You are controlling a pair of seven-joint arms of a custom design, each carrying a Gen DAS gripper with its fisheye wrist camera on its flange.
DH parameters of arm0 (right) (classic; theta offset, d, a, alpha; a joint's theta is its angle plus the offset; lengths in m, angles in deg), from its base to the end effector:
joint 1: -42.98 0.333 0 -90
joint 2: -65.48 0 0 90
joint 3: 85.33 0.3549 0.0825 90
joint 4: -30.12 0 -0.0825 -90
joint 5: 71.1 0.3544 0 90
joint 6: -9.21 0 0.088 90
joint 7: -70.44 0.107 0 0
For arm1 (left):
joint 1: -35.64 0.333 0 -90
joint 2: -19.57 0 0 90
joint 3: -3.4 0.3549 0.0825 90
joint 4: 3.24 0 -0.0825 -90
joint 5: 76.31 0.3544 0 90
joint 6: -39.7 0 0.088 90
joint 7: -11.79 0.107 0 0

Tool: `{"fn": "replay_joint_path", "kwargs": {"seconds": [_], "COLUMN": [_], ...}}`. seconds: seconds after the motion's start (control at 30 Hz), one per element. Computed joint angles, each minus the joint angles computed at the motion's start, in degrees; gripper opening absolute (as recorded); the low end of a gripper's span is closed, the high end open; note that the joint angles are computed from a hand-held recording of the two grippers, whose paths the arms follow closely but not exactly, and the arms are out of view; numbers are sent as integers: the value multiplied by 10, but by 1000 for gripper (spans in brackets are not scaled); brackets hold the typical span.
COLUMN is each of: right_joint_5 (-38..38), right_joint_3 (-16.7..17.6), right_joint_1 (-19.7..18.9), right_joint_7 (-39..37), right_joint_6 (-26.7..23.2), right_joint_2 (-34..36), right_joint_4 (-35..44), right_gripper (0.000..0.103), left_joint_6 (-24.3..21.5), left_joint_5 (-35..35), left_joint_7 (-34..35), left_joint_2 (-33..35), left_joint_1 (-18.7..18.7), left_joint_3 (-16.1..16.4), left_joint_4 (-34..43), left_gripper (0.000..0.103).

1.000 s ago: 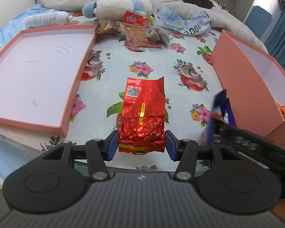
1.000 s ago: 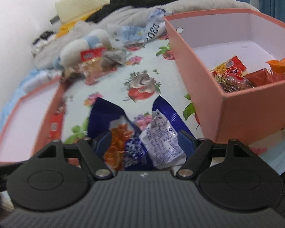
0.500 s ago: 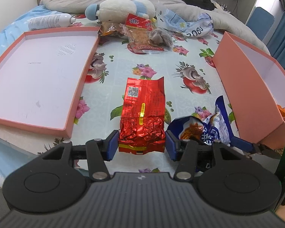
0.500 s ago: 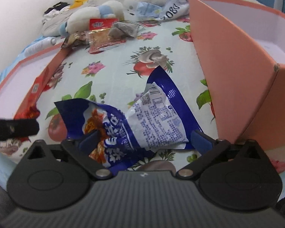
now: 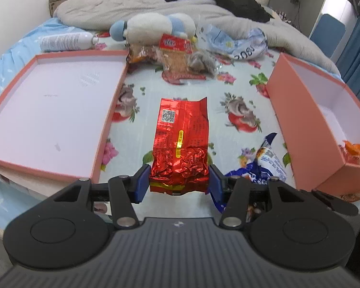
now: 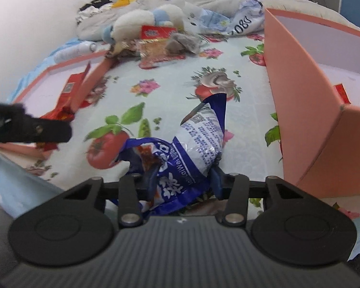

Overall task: Organize snacks
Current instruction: 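Lift the blue candy bag with the right tool while the left tool holds the red tea bag, then carry both bags over the box and open both tools to drop them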

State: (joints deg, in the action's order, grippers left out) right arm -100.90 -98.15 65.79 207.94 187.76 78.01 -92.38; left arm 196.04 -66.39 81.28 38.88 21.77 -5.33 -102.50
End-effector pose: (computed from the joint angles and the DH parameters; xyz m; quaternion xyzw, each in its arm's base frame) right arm 0.5772 0.1534 0.4451 -0.6165 0.6919 -0.2171 0.3066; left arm 0.6311 -0.2536 0.5150 -0.6178 0.7149 -0.2842 0.1628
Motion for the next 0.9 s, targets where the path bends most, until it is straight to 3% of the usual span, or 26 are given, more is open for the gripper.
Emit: {"fn": "replay_joint_path", "kwargs": {"seconds": [0.07, 0.33, 0.43, 0.7, 0.9], "right_joint_5": [-33, -130, -95, -212, -282], "right_joint_3": [-27, -15, 11, 57, 106], "right_joint_1": [23, -3, -34, -110, -190], "right_joint_7": [27, 99, 74, 163, 222], "right_joint_6": [3, -3, 1, -17, -18], "right_joint_2": [-13, -80, -108, -175, -228], "right_joint_4": [-4, -14, -31, -50, -80], "right_gripper": [46, 46, 46, 46, 47], "left_joint_6": [0, -2, -2, -1, 4], "left_joint_5": [-1, -33, -49, -97, -134], "left_joint_7": [-2, 18, 31, 72, 107], "left_joint_2": [-6, -38, -47, -65, -70], "left_joint_1": [0, 10, 11, 2, -7], "left_joint_3": [0, -18, -26, -49, -65], "left_joint_4": [1, 4, 5, 9, 15], "left_gripper": [57, 57, 57, 57, 57]}}
